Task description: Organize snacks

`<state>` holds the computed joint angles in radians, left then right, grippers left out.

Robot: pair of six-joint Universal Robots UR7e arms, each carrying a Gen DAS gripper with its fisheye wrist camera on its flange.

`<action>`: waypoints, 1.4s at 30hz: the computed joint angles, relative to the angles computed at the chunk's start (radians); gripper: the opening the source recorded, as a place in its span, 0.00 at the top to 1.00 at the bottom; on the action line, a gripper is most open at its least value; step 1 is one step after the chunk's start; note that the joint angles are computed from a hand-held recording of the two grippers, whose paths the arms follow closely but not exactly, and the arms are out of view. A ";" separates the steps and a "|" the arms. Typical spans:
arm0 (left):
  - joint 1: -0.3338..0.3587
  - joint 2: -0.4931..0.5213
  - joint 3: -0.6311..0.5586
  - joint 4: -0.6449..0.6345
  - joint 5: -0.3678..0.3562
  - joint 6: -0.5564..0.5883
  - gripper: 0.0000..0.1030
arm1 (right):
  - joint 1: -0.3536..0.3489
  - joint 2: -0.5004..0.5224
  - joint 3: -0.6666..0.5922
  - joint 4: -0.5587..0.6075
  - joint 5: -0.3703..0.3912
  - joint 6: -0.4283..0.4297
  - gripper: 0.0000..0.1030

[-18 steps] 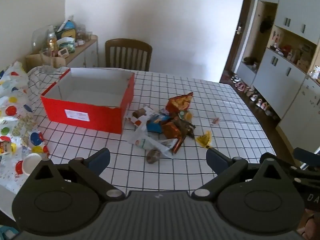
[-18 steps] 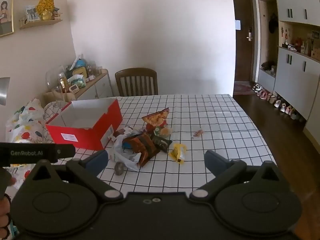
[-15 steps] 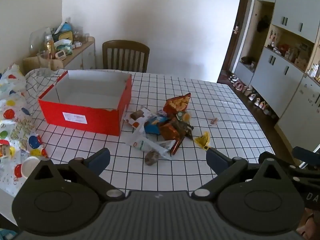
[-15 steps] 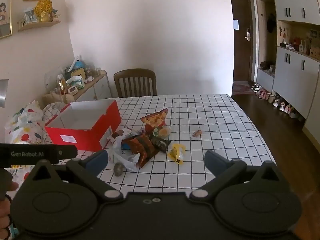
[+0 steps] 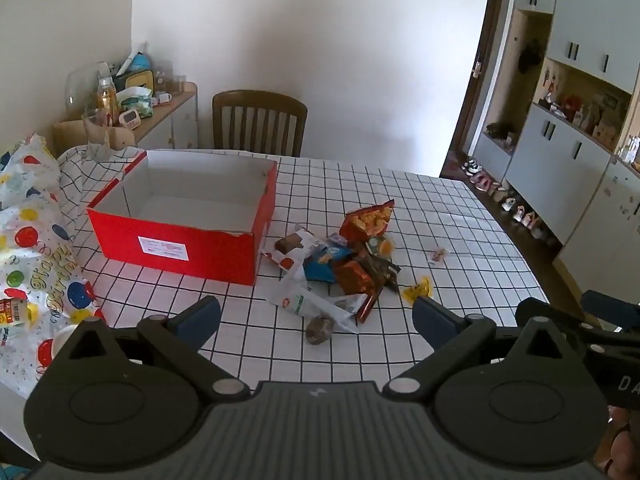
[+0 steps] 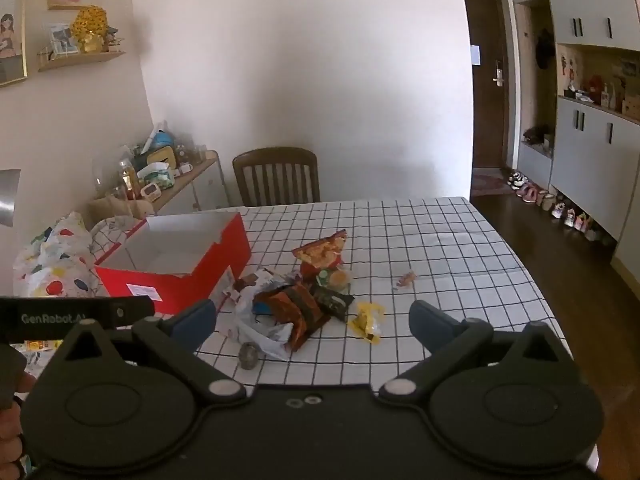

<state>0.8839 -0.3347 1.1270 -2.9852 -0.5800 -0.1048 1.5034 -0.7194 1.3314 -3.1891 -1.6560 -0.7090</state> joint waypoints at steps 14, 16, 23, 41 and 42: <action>0.011 -0.015 0.024 -0.063 -0.029 0.075 0.00 | 0.017 0.027 -0.016 -0.035 -0.042 0.036 0.00; 0.013 -0.016 0.027 -0.077 -0.033 0.089 0.00 | 0.020 0.033 -0.019 -0.047 -0.053 0.039 0.00; 0.020 -0.032 0.050 -0.119 -0.059 0.122 0.00 | 0.028 0.046 -0.017 -0.067 -0.059 0.041 0.00; 0.037 -0.062 0.093 -0.153 -0.119 0.178 0.00 | 0.049 0.062 0.007 -0.134 -0.104 0.074 0.00; 0.037 -0.065 0.097 -0.157 -0.123 0.183 0.00 | 0.051 0.063 0.009 -0.142 -0.107 0.075 0.00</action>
